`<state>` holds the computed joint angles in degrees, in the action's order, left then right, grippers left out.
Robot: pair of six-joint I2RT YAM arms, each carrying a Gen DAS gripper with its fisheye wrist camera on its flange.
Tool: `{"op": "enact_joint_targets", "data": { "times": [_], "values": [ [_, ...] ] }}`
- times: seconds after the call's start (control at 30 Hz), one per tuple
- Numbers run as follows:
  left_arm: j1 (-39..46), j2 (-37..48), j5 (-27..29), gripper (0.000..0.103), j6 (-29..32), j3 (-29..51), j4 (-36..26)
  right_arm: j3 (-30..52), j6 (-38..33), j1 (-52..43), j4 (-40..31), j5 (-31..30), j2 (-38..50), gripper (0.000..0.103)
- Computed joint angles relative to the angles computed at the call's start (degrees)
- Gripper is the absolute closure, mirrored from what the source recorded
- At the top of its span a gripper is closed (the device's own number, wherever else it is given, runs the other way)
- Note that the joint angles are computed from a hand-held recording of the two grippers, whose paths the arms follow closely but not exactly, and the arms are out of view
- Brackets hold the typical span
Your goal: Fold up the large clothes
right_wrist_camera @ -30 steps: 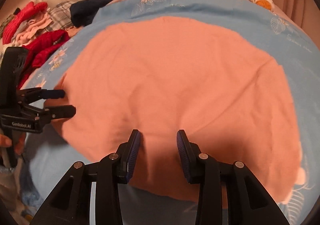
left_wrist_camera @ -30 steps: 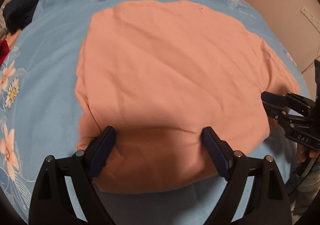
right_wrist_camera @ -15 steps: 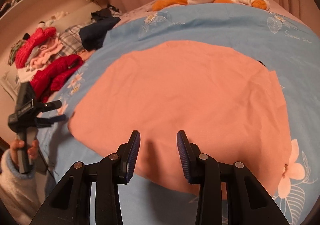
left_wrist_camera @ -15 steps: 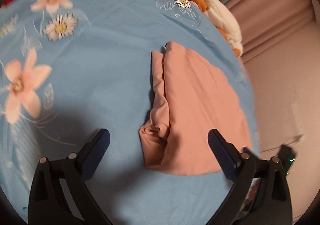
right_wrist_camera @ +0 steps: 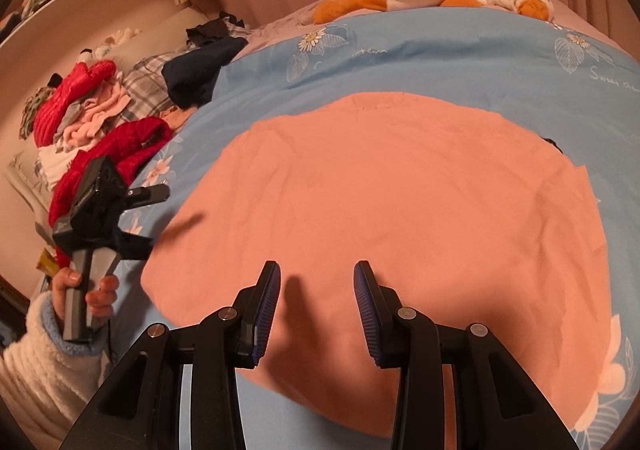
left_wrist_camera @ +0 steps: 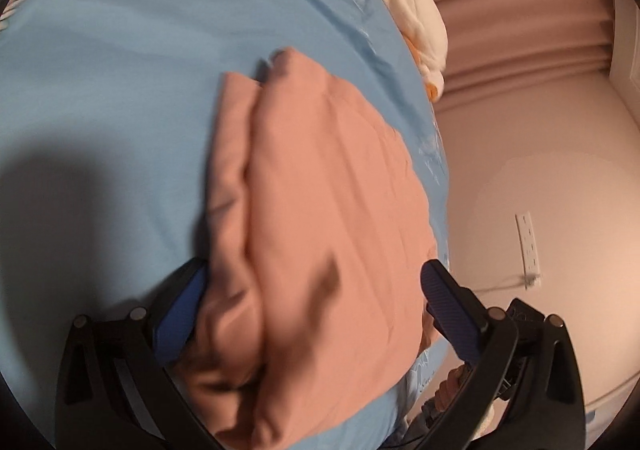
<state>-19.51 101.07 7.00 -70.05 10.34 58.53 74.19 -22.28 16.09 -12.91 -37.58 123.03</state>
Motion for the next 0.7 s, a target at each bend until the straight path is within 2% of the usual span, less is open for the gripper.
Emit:
{"op": "enact_joint_targets", "data": {
  "times": [0.13,0.23,0.3,0.37,0.4,0.43,0.47,0.53,0.57,0.6,0.7],
  "values": [
    [2.17,3.37,5.15,0.001,3.29,5.36,-2.35,2.44,1.09,0.46,-0.69,-0.07,1.3,0.065],
    [3.03,4.65,7.12,0.002,3.23,8.06,-3.19,5.02,2.5,1.27,-1.2,0.32,2.6,0.065],
    [2.95,5.29,7.12,0.003,2.12,8.49,-1.44,6.55,3.41,2.3,-0.78,1.31,3.22,0.065],
    [2.91,4.62,6.62,0.015,1.74,8.35,-1.46,8.95,4.65,3.65,-0.31,2.37,4.12,0.065],
    [2.45,3.12,5.66,0.021,1.79,8.65,-4.06,10.4,4.92,4.16,-0.69,2.68,4.83,0.065],
    [2.72,2.09,5.59,0.037,2.59,9.17,-6.65,12.52,5.28,4.91,-1.54,3.58,5.92,0.065],
    [2.27,0.02,4.74,0.046,3.85,10.13,-11.57,14.8,5.94,5.77,-2.21,5.14,7.23,0.065],
    [2.35,-2.48,4.19,0.086,5.94,11.38,-17.82,22.65,7.41,7.76,-6.69,9.18,11.91,0.068],
    [2.41,-3.72,3.92,0.093,6.48,11.91,-20.6,26.86,8.22,8.54,-9.22,10.87,14.61,0.072],
    [2.14,-4.82,3.29,0.093,6.24,11.38,-21.34,30.59,8.82,9.08,-11.76,12.61,16.99,0.08],
    [0.76,-8.8,-0.03,0.092,7.79,13.18,-27.9,39.21,9.69,10.64,-17.54,17.17,22.96,0.084]
  ]
}}
